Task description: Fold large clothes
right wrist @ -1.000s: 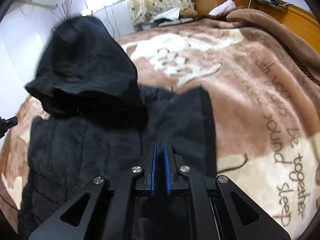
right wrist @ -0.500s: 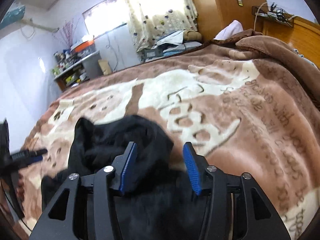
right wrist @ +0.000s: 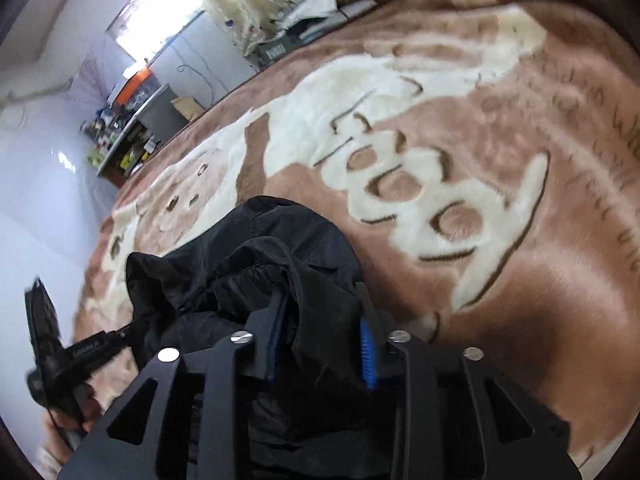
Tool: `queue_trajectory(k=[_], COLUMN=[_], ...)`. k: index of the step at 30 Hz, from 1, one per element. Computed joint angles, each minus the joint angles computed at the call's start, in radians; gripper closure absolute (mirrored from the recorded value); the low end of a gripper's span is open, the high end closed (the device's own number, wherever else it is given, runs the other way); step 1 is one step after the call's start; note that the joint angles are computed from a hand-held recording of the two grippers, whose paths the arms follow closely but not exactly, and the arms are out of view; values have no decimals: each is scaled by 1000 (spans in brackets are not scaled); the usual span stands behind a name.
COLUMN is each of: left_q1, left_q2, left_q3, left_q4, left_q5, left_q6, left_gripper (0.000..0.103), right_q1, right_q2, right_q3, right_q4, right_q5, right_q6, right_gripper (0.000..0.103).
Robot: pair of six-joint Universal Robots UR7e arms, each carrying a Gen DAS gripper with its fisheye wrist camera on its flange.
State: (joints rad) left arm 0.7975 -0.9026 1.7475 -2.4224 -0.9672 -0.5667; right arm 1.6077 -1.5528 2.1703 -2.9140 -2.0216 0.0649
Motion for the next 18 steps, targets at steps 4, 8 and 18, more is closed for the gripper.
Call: queue_trajectory(k=[4,8,18], left_q1=[-31,-67,-112], left_q2=[-59,-162,-422], left_q3=[65,174,491], left_q4=[-56,-123,-265], left_q5=[-2,-17,-62], left_q6=[12,13,-104], left_gripper=[98,98,101], right_q1=[57,118,247], right_q2=[-23,-46,-170], right_q3=[42,95,334], right_q4=[-65,-149,-277], right_q5=[-43,-98,-221], right_q6=[-106,-221,-341], right_gripper=[84,86,89])
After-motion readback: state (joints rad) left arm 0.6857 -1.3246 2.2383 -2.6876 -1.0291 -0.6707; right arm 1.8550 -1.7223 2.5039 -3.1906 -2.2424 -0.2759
